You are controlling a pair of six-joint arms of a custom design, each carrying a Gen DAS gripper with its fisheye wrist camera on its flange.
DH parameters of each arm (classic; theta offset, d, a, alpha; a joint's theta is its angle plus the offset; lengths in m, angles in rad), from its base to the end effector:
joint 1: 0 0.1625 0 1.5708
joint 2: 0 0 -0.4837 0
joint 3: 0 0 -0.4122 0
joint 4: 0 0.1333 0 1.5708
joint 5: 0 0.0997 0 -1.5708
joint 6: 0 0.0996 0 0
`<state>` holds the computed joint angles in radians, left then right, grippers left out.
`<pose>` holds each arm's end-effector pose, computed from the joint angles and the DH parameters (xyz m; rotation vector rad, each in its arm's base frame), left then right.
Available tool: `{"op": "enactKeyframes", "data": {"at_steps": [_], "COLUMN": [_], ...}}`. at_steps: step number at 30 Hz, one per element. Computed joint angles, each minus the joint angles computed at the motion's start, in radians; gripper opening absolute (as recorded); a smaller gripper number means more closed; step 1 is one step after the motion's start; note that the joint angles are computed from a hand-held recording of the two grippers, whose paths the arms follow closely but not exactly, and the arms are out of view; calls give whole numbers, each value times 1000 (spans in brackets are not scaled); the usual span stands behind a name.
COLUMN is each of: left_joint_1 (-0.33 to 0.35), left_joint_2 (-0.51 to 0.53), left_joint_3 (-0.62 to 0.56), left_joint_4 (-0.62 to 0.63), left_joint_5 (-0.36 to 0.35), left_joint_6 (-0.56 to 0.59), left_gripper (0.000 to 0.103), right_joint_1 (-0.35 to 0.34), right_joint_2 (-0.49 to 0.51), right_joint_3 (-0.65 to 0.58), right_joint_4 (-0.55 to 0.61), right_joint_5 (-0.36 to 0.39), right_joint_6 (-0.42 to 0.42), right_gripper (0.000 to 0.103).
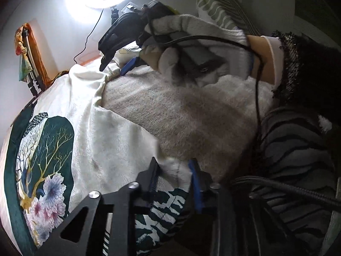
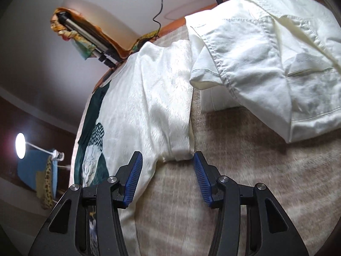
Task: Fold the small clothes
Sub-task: 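Move the right tool to the cream side edge and grasp it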
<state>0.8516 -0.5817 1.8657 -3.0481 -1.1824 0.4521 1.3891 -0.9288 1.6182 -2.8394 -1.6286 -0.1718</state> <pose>-0.2905 -0.5914 -0.0384 1.4834 2.3318 -0.3379 -0.0093 -0.7563 0.2591 -0.0389 -2.8694 0.8272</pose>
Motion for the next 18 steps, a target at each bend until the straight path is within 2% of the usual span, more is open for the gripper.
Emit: {"op": "enactKeyframes", "data": {"at_steps": [1, 5, 7, 10, 13, 16, 18], "left_joint_1": [1, 19, 27, 38, 43, 50, 55], "left_joint_2": [0, -21, -33, -49, -54, -61, -64], "left_joint_3": [-2, -6, -3, 1, 4, 10, 10], "left_joint_4": [2, 25, 25, 25, 19, 13, 8], "left_joint_5": [-4, -74, -103, -137, -142, -157, -168], "left_joint_6": [-2, -55, -78, -100, -101, -116, -125], "left_gripper": [13, 7, 6, 5, 5, 5, 5], "right_joint_1": [-2, 1, 5, 9, 14, 17, 29], "right_joint_2": [4, 20, 27, 39, 36, 20, 26], "right_joint_3": [-5, -24, -31, -43, -28, -8, -15], "right_joint_4": [-9, -25, -26, -11, -58, -110, -129], "right_joint_5": [9, 9, 0, -20, -39, -23, -63], "right_joint_6": [10, 33, 28, 36, 27, 25, 14], "right_gripper": [48, 45, 19, 8, 4, 3, 3]}}
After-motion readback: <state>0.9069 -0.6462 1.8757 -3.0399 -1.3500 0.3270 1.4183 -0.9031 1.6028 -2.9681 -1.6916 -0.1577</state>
